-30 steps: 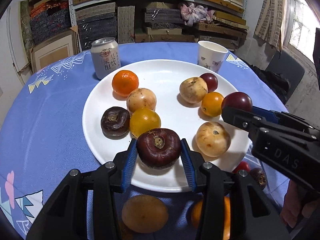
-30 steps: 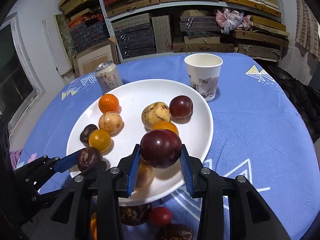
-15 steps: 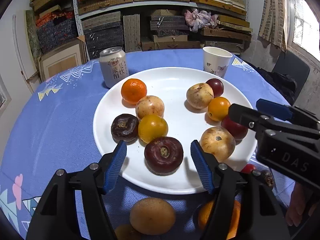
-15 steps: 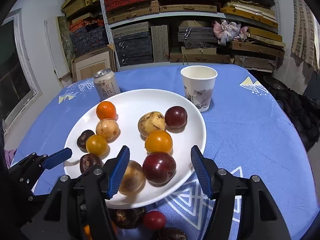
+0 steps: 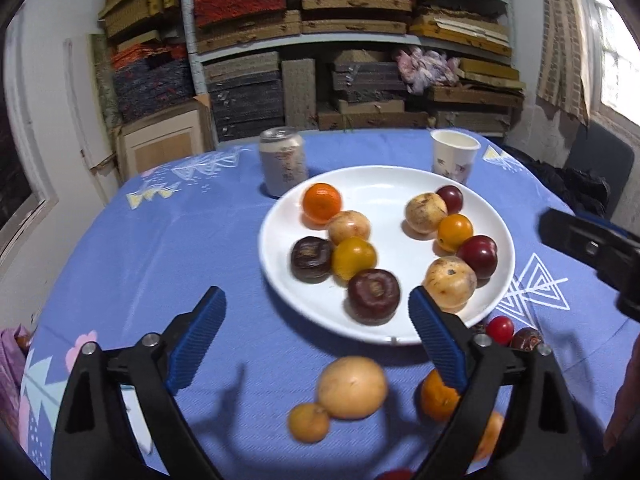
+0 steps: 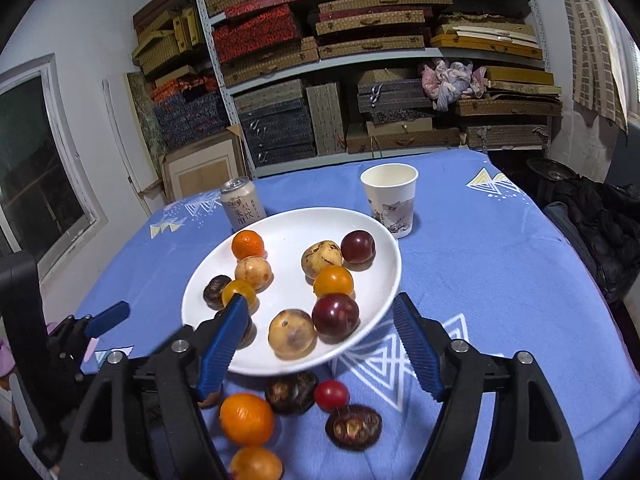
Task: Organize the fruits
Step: 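Move both tools back toward the remaining fruit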
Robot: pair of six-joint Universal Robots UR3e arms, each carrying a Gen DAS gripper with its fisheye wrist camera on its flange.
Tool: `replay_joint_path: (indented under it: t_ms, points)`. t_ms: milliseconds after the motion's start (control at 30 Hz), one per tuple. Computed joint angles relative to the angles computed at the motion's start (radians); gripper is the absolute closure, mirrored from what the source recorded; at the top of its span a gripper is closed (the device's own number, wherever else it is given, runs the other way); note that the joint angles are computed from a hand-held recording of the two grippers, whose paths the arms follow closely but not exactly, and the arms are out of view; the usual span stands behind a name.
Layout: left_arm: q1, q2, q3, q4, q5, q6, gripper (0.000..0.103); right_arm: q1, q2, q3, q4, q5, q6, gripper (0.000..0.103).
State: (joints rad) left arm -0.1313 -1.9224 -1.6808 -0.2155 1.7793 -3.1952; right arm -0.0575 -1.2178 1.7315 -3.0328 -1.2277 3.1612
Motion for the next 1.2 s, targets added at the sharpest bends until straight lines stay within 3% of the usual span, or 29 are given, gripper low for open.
replay_joint_path:
  t_ms: [167, 267, 500, 667, 867, 1200]
  points:
    - [0.09, 0.19, -0.254, 0.049, -0.024, -0.069, 0.007, -0.112, -0.151, 0.274, -0.14, 0.104, 0.035, 0.016]
    - [0.16, 0.28, -0.363, 0.015, -0.061, -0.126, 0.005, -0.194, -0.23, 0.432, -0.205, 0.16, 0.058, 0.015]
    - [0.23, 0.429, -0.55, -0.001, -0.126, -0.178, 0.004, -0.32, -0.331, 0.648, -0.269, 0.243, 0.033, 0.009]
    - [0.187, 0.475, -0.606, 0.046, -0.192, -0.104, 0.004, -0.318, -0.309, 0.627, -0.244, 0.234, 0.051, 0.007]
    - [-0.027, 0.393, -0.571, 0.119, -0.076, 0.0, 0.004, -0.322, -0.305, 0.623, -0.229, 0.246, 0.051, 0.007]
    - [-0.146, 0.31, -0.514, 0.101, -0.038, 0.071, 0.004, -0.347, -0.314, 0.616, -0.173, 0.282, 0.048, 0.006]
